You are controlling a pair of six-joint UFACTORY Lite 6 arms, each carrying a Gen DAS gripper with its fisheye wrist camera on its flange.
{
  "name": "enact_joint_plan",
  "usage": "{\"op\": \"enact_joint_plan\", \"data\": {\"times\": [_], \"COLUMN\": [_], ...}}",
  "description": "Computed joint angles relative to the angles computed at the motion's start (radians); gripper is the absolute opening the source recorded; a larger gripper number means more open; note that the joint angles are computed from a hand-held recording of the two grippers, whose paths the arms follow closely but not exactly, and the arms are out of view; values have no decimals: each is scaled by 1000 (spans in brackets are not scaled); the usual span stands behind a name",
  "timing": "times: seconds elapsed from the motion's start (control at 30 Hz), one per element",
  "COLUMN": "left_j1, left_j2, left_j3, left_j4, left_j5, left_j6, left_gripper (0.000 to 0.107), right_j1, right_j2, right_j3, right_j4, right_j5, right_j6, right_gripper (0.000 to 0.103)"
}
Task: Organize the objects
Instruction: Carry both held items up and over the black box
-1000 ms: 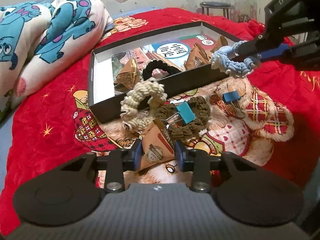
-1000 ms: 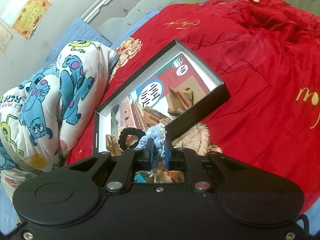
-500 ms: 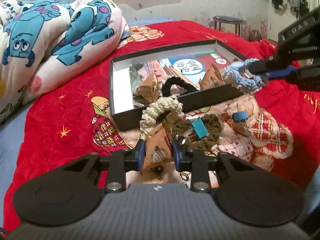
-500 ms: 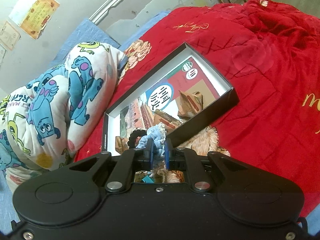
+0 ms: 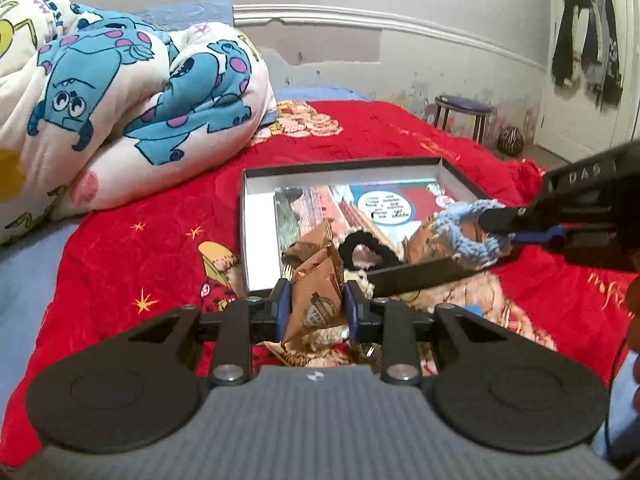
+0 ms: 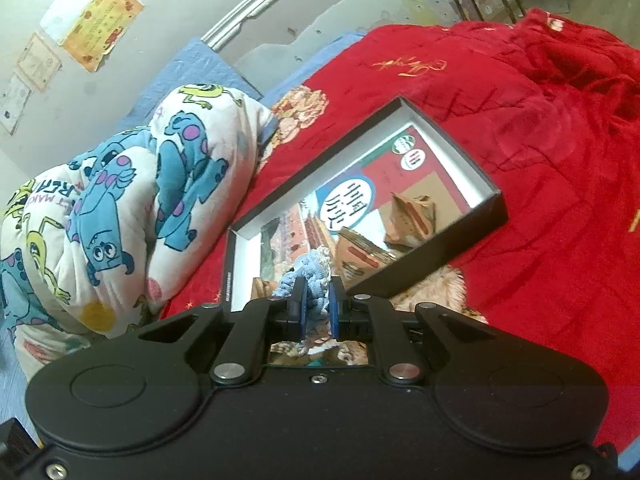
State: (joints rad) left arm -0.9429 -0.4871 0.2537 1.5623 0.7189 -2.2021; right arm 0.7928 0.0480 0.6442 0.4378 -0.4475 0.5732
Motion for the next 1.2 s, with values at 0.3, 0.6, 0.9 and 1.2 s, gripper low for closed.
{"op": "enact_joint_plan", "data": {"times": [0.3, 0.6, 0.9, 1.2], "left_j1": [98, 232, 332, 412], "left_j2": [-22, 17, 69, 202], "left_j3": [33, 93, 156, 244], "left_j4": [131, 285, 543, 804], "left_j5": [-58, -133, -157, -166], "left_j6": [-14, -77, -267, -510], "left_gripper": [32, 32, 32, 32], "right_j1": [-5, -52, -112, -155], "right_j2": [24, 40, 71, 145], "right_j3": [62, 113, 159, 245], "right_j4": [-45, -181, -325, -358], "right_j5": [-52, -105, -195, -183], "right_j6": [-39, -6, 54, 56], "right_gripper": [11, 11, 11, 11]}}
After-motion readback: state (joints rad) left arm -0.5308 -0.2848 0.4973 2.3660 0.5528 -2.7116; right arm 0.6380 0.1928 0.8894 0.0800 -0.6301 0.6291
